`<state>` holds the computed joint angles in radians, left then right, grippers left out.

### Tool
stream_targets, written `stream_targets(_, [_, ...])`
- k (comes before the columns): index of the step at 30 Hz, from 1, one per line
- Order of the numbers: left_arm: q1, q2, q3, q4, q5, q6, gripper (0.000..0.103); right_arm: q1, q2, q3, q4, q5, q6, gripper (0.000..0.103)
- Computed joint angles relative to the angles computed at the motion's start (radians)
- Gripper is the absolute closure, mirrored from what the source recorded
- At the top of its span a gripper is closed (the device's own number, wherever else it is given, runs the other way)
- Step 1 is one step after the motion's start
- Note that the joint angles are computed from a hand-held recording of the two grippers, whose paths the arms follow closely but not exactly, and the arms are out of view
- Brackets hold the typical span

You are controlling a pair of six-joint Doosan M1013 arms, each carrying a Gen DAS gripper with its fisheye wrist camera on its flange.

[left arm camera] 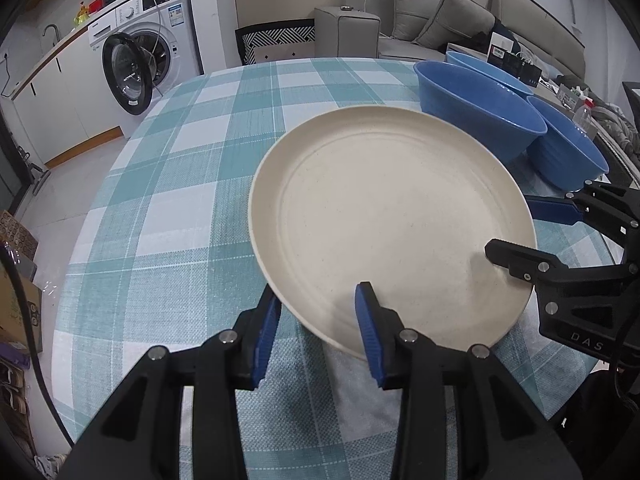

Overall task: Organize plates and bowls
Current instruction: 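Lower the beige plate onto the stack and open both grippers, then withdraw both open grippers from the plate stack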

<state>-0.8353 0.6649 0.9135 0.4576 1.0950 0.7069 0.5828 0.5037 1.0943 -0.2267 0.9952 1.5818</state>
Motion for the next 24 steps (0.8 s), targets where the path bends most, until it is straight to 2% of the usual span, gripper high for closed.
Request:
stream_targets(8, [0.001,0.002,-0.001,0.005,0.005,-0.002,0.056,-0.007,0.001,0.003,0.015,-0.008,0.005,0.05])
stream_targets(13, [0.005,-0.005,0.009,0.01,-0.006,-0.02,0.049,-0.02,-0.015,0.025,0.061,-0.051,-0.002,0.036])
stream_targets(22, [0.01,-0.014,0.025,0.021,-0.017,-0.06,0.046,-0.037,-0.038,0.051,0.117,-0.111,-0.007,0.021])
stream_targets(24, [0.01,-0.013,0.025,0.022,-0.018,-0.06,0.041,-0.04,-0.04,0.053,0.126,-0.118,-0.01,0.019])
